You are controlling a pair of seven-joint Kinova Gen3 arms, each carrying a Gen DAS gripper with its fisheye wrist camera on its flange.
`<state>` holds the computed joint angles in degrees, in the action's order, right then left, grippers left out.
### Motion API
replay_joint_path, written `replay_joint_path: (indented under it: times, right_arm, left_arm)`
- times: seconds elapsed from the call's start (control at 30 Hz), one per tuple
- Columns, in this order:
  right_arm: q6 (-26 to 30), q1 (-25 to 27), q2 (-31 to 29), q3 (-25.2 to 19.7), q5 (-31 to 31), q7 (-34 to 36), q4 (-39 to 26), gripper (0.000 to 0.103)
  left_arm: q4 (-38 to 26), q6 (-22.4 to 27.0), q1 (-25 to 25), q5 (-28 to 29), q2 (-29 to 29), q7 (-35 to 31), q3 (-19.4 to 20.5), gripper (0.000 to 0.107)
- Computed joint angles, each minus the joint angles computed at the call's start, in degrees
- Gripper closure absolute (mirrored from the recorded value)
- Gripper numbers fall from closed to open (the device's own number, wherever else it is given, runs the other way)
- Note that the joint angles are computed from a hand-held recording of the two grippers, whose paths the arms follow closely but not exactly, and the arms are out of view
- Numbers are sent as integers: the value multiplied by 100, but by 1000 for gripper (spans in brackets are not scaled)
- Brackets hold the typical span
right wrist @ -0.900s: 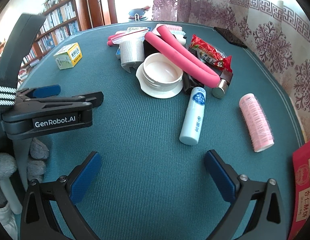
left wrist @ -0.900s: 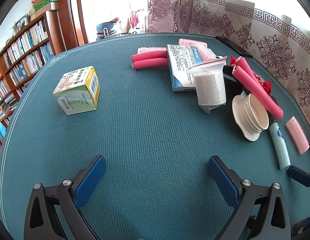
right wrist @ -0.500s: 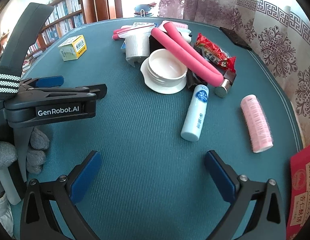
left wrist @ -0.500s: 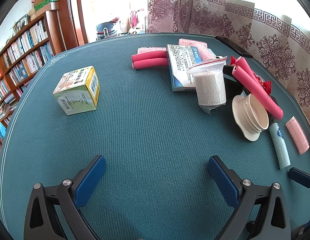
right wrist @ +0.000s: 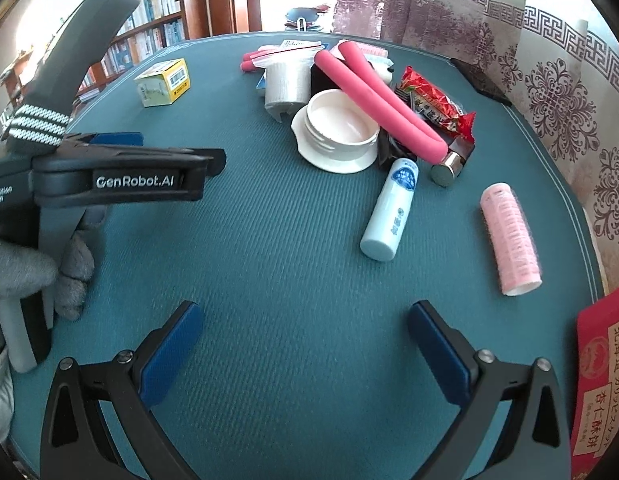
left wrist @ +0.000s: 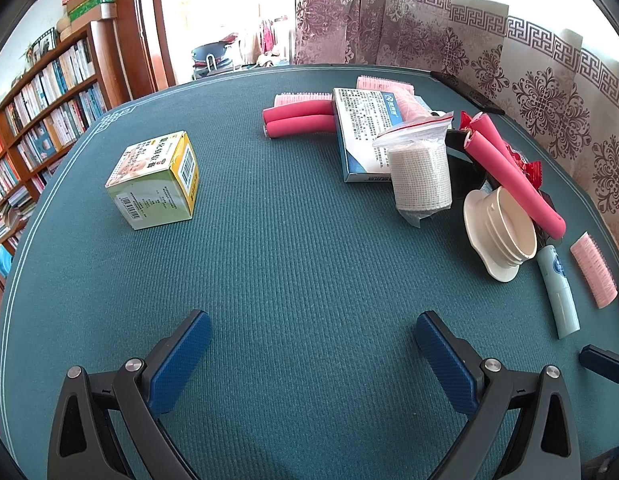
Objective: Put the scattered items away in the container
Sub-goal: 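Move both tools toward the scattered items on the table, then grasp the ointment box with the left tool while the right tool grasps the pink roller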
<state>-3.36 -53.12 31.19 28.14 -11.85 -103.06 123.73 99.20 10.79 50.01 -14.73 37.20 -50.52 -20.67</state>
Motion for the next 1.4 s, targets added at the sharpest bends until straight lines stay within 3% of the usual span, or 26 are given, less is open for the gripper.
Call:
replay_joint_path:
  times: [0.1,0.17,0.3,0.37,0.6,0.77,0.87,0.93,1.0,1.2,1.3,1.4]
  right_arm:
    - [-84,104,-72,-114,122,-3,98,0]
    - [-138,119,-90,-119,478,-327,146,0]
    - [-153,30,-59,-12,1083,-953,150,0]
    - [-168,49,-65,-30,1085,-948,160,0]
    - [-212,203,-110,-255,-186,342,179,0]
    - [-271,403,-149,-516,-1180,1377,179,0]
    - [-315,504,-169,-665,-1866,2076,179,0]
    - [-410,690,-202,-892,-2155,2406,204,0]
    - [-591,1027,-255,-1270,-2075,2400,274,0]
    - [-1212,2542,-542,-2714,-855,1242,657,0]
    - [-1315,2501,-777,-2596,-1042,1152,828,1]
    - [-1678,1772,-1020,-1845,-1741,1603,1117,3]
  left_arm:
    - [176,-198,-513,178,-206,-304,514,4]
    - [199,-230,-637,305,-242,-305,565,4]
    - [193,-21,-265,388,-253,45,-173,4]
    - [198,-22,-212,328,-300,237,-395,4]
    - [-330,411,-414,-33,-190,576,-462,6]
    - [-1111,1086,-1019,-242,173,568,137,24]
    - [-1297,1184,-1293,-352,293,685,377,34]
    - [-1256,1045,-1456,-381,304,756,514,40]
    - [-1149,856,-1398,-422,311,922,411,48]
    - [-821,241,-944,-599,349,1233,-110,54]
    - [-462,-388,-931,-474,222,1052,-186,54]
    - [-211,-801,-1275,-293,83,729,198,54]
